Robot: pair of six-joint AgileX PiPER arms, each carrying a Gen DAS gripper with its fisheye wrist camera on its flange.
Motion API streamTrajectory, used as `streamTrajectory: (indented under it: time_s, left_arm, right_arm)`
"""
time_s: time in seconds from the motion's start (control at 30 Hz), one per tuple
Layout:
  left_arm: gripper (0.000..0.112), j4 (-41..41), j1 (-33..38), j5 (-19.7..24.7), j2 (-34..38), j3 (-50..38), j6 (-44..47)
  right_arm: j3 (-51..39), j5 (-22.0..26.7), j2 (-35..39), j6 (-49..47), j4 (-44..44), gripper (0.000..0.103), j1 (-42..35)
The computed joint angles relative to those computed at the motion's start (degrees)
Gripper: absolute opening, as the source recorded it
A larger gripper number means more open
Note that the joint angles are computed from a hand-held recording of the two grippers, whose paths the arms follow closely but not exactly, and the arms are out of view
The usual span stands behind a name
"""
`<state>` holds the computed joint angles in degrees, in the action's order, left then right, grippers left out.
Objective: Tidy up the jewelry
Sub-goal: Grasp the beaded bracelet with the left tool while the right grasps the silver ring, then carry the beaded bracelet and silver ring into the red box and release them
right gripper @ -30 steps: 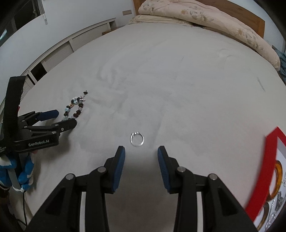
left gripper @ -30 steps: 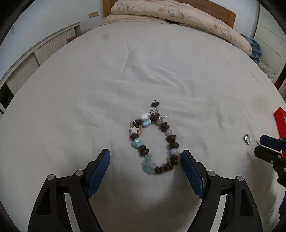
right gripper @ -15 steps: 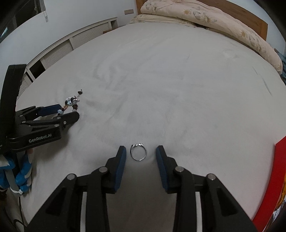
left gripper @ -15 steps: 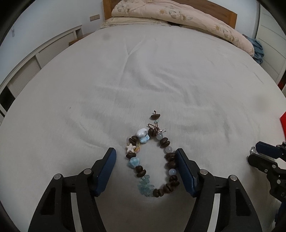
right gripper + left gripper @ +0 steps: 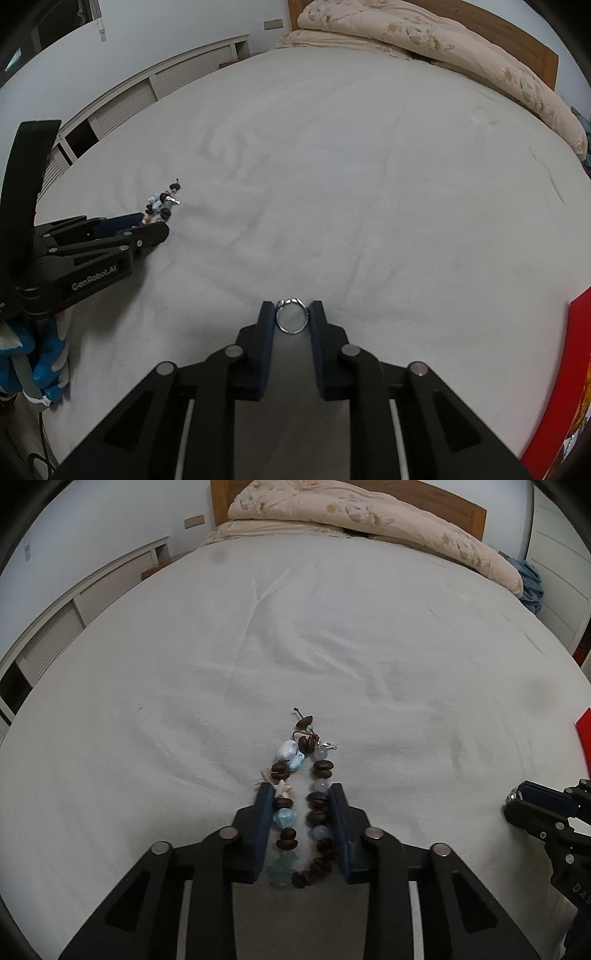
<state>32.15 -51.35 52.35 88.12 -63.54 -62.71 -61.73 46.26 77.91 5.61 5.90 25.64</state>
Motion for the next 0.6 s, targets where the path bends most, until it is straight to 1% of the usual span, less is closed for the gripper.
streamTrajectory:
  time_s: [0.03, 0.17, 0.37, 0.4, 0.6]
  left_arm:
    - [0.023, -0.1, 0.3, -0.1, 0.1, -0.1, 0.3]
    - [0.021, -0.4, 0.6, 0.0, -0.4, 0.0, 1.1]
    - [0.015, -0.4, -0.8, 1.4, -1.0, -0.3, 0.9]
    - [0.011, -0.4, -1.2, 1.8, -1.2, -0.5, 0.8]
    - [0.011, -0.1, -3.8, 5.0, -2.9, -2.5, 1.1]
  right_arm:
    - [0.0, 0.1, -0.3, 0.0, 0.1, 0.017, 0.0]
    - [-0.2, 0.6, -0.9, 0.5, -0.3, 0.017, 0.7]
    - [-0.5, 2.3, -3.0, 0.4, 0.1, 0.017, 0.1]
    - [-0.7, 2.7, -3.5, 0.6, -0.1, 0.017, 0.1]
    - [-2.0, 6.0, -7.1, 1.4, -0.8, 0.017, -0.6]
